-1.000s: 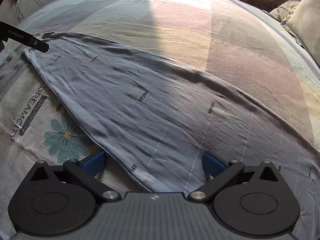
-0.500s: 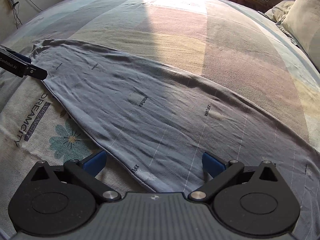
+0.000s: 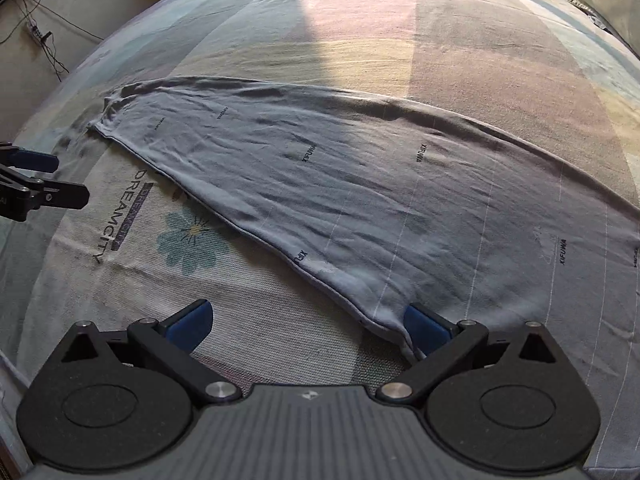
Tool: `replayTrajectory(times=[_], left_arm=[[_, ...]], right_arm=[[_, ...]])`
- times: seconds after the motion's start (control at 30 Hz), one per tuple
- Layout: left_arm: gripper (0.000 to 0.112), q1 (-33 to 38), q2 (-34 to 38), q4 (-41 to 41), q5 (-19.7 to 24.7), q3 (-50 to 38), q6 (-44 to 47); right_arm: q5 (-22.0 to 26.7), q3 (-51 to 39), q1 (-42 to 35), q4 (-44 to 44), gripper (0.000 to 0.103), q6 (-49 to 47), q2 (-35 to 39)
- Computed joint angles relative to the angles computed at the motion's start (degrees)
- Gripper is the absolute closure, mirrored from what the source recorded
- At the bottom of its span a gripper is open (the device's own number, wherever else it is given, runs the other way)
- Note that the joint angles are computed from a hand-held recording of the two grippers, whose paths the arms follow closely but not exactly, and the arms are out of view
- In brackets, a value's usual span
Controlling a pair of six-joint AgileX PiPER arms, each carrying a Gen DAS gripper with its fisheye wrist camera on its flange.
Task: Fold clothes
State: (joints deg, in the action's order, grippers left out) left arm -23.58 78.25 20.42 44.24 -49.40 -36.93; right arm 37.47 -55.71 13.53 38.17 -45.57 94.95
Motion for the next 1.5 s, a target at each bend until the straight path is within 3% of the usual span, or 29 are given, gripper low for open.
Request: replayTrajectory(times=[0.1,0.13,0.2,0.33,0.4,0.5,0.67,0.87,0.93,1.17,1.5], left_arm=[[0.01,-5.51,3.75,2.3,1.35,-4.75,-6.49],[0.01,-7.06,5.42,2.75,1.54,-6.54,-8.77],[0.01,-9.59,9.0,3.3,2.46,-10.49,-12.59],[0.01,-14.33,16.02,3.12,4.55,-19.31,-13.03],[0.01,-16.06,20.96,0.73,6.2,-25.71,-10.18],[0.01,-18.49,28.16,-2.09,8.12,-35.09,-6.85],[0.01,-21.33,40.6,-7.48,9.73,-50.65,-1.19],[0.01,-22.9,50.99,-8.28,12.59,-61.5,0.27],[0.01,-22.32,51.27,-9.5,11.87,-60.13,0.06],[0.01,-20.59,46.26,-11.31,2.56,-49.7,-2.35],[0.009,-24.6,46.39,0.75,0.24,-46.92,-13.09]], right_arm=[[-3.23,2.77,-0.83,-1.79,0.0,-2.09,-3.75],[-1.29,2.33,-1.72,-1.46,0.0,-2.08,-2.5],[5.1,-0.09,-4.23,-0.63,0.0,-2.52,1.46],[19.51,-2.08,-12.8,8.74,0.0,-18.51,0.29],[19.84,-0.66,-17.53,8.55,0.0,-23.29,-3.36],[16.32,1.03,-25.46,3.47,0.0,-28.67,-6.29],[13.63,-2.33,-36.07,-5.41,0.0,-28.29,-0.69],[12.59,-2.47,-41.79,-3.34,0.0,-28.14,4.27],[10.94,-1.02,-41.47,-3.24,0.0,-29.02,3.47],[7.83,1.28,-40.55,-3.24,0.0,-30.7,2.22],[5.78,2.46,-39.82,-2.98,0.0,-32.88,1.76]])
